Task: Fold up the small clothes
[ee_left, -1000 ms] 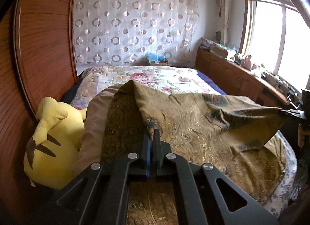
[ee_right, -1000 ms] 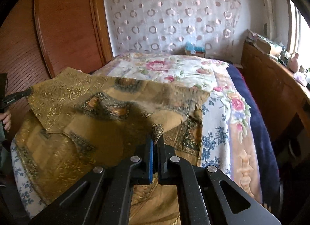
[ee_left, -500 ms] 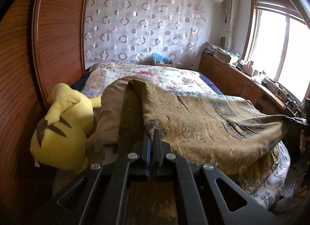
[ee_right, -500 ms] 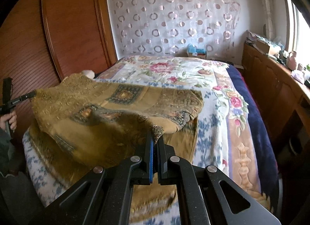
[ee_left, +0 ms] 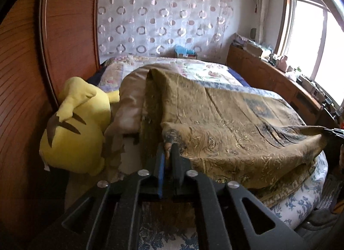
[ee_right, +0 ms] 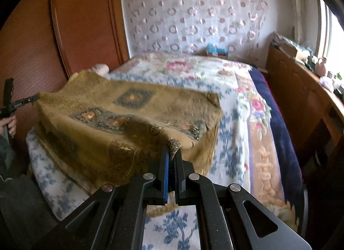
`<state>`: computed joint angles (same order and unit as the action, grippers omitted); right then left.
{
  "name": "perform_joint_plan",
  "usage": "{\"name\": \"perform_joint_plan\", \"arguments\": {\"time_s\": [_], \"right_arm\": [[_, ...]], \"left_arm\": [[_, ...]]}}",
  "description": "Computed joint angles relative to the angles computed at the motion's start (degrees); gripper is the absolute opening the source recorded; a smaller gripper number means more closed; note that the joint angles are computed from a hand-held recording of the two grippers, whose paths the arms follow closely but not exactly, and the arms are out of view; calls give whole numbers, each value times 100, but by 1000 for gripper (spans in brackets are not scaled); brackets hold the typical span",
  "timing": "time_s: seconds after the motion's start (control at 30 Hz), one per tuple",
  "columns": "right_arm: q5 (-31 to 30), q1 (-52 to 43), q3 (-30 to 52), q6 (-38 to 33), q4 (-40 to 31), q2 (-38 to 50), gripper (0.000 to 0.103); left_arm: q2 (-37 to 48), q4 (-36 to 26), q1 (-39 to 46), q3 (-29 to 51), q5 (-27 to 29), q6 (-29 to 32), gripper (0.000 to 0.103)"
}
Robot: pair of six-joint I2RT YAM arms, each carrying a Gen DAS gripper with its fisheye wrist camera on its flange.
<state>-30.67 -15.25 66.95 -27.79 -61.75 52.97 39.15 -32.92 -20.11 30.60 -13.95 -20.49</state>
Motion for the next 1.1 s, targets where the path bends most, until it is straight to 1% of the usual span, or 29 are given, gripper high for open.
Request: {"name": "perform_joint_plan", "arguments": {"time_s": [0.03,0.07,0.13,0.2,0.27,0.3,0.33,0.37,0.4,0.5,0.67,0.77,0.93,0.97,1.1], "right_arm": [[131,78,-77,37,67,21,7],[422,248,-155,139,194,-16,12],[1061,702,-166,434,408,-51,44],[1321,939,-68,662,588,-5,50],[1594,1203,-27,877,776,-1,52],[1672,1312,-8,939,856,29,53],[1752,1461,5,1010,948,47,53],[1784,1572,-69,1063,1070,18,54],[1826,1721,-89,1136,1176,62,54],[2100,2304,-284,1401,1463,163,54],[2244,2901,-613,1639,2111,742,54],[2237,3067,-628,1672,2436,1208,54],[2239,3222,-433,1692,2768,1913,54],[2351,3369,-365,1774,2805,2045,54],[2402,3429,-260,1734,2814,2309,54]], "left_arm": [[16,-19,-63,-13,-105,-25,22],[-4,-60,-165,-12,-238,-74,27],[-38,-89,-232,-2,-290,-101,40],[-39,-92,-217,19,-250,-82,42],[30,-69,-236,32,-264,-87,53],[41,-33,-226,10,-249,-71,62],[76,-2,-257,9,-266,-88,70],[113,38,-289,-8,-293,-121,72],[165,85,-333,-28,-335,-161,74],[280,171,-528,-87,-630,-350,74],[418,239,-497,-173,-621,-421,74],[490,246,-497,-200,-664,-481,74],[527,240,-429,-273,-636,-518,74],[542,263,-404,-290,-619,-509,74],[564,270,-346,-334,-587,-504,74]]}}
